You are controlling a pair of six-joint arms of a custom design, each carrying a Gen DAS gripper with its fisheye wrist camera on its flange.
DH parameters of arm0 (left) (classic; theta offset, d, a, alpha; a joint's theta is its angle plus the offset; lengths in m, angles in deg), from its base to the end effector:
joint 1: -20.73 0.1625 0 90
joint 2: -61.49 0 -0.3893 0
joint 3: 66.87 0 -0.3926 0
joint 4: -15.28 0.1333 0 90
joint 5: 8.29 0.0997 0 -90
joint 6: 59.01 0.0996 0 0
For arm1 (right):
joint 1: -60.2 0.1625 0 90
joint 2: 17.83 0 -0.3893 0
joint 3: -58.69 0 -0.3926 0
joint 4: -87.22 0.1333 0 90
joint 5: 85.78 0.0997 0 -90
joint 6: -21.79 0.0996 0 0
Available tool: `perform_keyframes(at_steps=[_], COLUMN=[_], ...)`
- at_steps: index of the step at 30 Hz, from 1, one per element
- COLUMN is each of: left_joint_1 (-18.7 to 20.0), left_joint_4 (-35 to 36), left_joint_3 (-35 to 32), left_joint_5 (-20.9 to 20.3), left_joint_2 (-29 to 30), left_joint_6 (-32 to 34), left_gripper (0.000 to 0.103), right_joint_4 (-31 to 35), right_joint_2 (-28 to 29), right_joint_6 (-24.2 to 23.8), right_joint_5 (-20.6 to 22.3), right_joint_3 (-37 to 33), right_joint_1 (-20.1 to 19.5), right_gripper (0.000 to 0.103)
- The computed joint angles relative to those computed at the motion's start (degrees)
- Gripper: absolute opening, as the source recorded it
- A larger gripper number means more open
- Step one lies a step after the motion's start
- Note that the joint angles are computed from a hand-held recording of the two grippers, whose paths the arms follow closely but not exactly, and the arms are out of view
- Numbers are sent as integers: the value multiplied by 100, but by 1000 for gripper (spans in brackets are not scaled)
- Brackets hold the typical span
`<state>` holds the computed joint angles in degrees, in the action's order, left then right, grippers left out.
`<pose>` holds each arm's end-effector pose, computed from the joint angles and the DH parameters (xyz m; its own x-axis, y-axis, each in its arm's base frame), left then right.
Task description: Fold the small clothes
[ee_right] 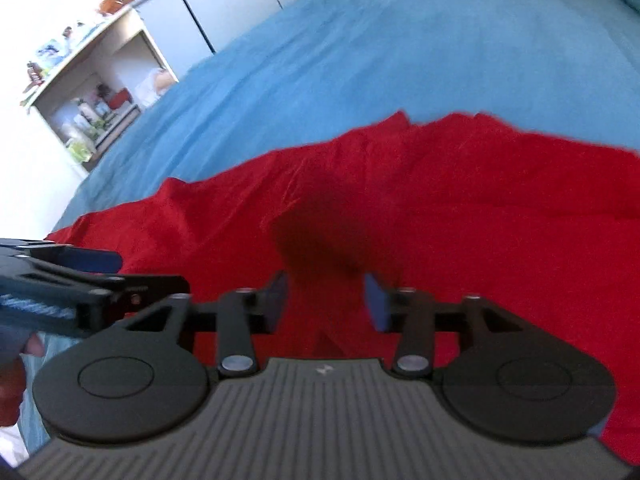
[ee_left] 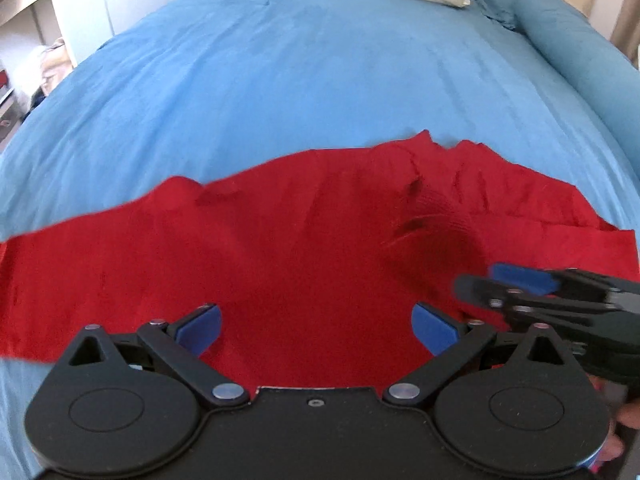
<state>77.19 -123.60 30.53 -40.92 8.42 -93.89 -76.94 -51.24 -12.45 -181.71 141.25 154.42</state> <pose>-0.1607 -0.6354 0.1537 -0.7139 -0.2764 -0.6433 0.1737 0.8201 -0.5452 0.1752 -0.7030 0.0323 -0.7852 -0.5330 0.3153 -0.6151 0.7305 -0.2968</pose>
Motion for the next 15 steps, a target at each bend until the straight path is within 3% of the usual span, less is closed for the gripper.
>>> perform_keyframes(at_steps=[6,13,15], left_joint_1=[-16,342,421], left_joint_4=[-486,-1405,-1497], left_joint_3=[-277,-745,-874], left_joint_5=[-524,-1239,-1316], left_joint_2=[369,922,1057], left_joint_6=[-184,49,37], left_gripper=[101,62,60], right_joint_4=[9,-567,-788], right_joint_2=[-1060,-1599,-1615], right_joint_6=[-491,-177,-103], right_joint_5=[-91,-337,-429], right_joint_3=[723,1358,1509], right_joint_1=[-169,-312,-293], right_gripper=[79,79,79])
